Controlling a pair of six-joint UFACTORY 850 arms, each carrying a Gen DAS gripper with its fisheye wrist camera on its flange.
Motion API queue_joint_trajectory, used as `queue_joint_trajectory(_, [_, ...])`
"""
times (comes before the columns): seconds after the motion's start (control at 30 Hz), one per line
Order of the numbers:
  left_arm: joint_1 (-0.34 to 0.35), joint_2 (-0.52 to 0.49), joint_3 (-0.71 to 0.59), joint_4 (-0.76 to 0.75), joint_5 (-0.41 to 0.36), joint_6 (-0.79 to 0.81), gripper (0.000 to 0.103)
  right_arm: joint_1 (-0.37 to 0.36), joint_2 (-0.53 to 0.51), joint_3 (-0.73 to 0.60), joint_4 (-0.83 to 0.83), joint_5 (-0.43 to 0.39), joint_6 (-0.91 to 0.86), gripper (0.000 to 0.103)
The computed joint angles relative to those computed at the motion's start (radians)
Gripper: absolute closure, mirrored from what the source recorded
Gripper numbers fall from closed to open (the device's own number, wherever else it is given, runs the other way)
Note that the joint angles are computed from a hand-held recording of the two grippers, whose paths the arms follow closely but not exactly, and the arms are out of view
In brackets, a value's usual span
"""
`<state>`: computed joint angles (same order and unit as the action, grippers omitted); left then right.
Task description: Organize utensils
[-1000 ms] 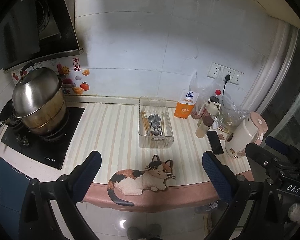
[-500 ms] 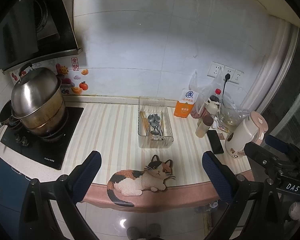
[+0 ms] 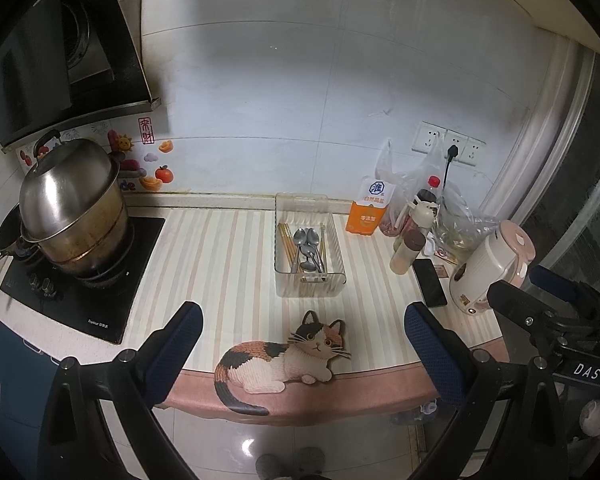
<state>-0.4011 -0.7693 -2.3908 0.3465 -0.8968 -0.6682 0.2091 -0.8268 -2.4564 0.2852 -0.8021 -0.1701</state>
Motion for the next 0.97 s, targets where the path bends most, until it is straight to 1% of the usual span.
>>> queue_joint_trajectory(0.13, [0.001,-0.003,-0.004,-0.002,0.001,0.002,0.000,-0.001,-0.015,-0.024,0.002,-0.013,-0.008,0.000])
queue_joint_trajectory(0.37, [0.003,-0.012,-0.019,-0.008,-0.002,0.010,0.000,0.003,0.000,0.003,-0.003,-0.002,-0.009,0.000])
queue_joint_trajectory(0.63, [0.003,-0.013,-0.018,-0.005,-0.001,0.009,0.000,0.001,-0.015,-0.025,-0.003,-0.016,-0.008,0.000])
queue_joint_trajectory(0.93, [0.007,-0.011,-0.014,-0.012,0.005,0.013,0.000,0.004,-0.011,-0.018,-0.011,-0.014,0.000,0.000])
queue_joint_trajectory(0.97, [0.008,-0.019,-0.029,-0.017,-0.002,0.019,0.000,0.003,-0.011,-0.019,-0.009,-0.016,-0.005,0.000])
